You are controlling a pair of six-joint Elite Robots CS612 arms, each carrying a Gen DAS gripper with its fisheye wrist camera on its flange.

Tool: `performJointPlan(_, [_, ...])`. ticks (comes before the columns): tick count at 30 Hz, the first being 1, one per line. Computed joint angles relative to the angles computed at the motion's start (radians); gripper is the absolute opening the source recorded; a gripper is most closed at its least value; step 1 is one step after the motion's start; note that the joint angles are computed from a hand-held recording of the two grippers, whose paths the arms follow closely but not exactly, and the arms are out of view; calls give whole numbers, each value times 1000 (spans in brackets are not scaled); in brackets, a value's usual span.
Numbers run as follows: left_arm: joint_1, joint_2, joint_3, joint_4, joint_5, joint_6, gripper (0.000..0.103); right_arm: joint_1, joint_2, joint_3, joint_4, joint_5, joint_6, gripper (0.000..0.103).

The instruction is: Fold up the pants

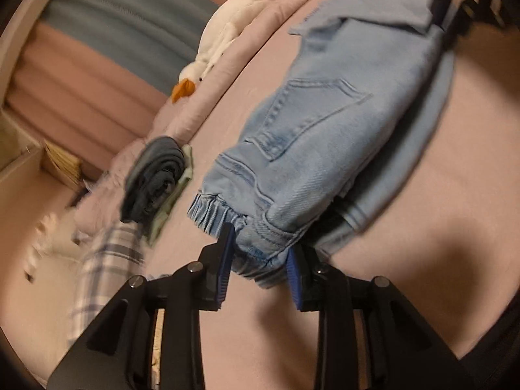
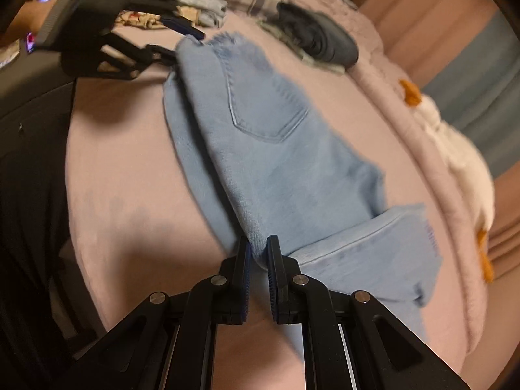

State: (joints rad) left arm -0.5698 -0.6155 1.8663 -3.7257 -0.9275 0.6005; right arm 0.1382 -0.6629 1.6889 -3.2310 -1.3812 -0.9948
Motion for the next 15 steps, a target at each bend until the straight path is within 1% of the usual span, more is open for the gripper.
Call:
performJointPlan(1, [-2,7,-3,-15,7,11,31,0,7,-6,3,2,6,10])
performJointPlan(3, [3,-4,-2,20,-3,-41,32,1,16,-16,13,3,20,10])
performJointPlan(5, [9,-29,5,78,-17,-113,40,-2,16,-23,36,16,59,10])
performJointPlan(6, [13,-46,12,116,-23,-168,50,-4,12,-26,56,22,75,12])
performJointPlan(7, [17,-66,24,152,-33,-231,64,-9,2,-27,90,33,96,15])
performJointPlan(8, [27,-90,38,190,-68,-301,72,-18,-16,-26,151,60,127,27])
performJointPlan(9, [38,-114,59,201,-121,-372,79,-31,-32,-26,209,103,152,45])
performJointPlan(11, [51,-142,86,179,-178,-459,79,-66,-61,-19,290,215,215,61])
performJointPlan(12, [57,-155,94,177,-200,-509,79,-86,-71,-13,300,269,252,61])
performJointPlan(13, [62,-163,94,180,-226,-551,79,-105,-77,-16,302,313,309,61])
performJointPlan(14, [67,-170,91,187,-259,-591,79,-117,-77,-23,300,329,355,61])
performJointPlan(15, [71,-173,80,189,-298,-633,79,-129,-74,-33,290,344,429,61])
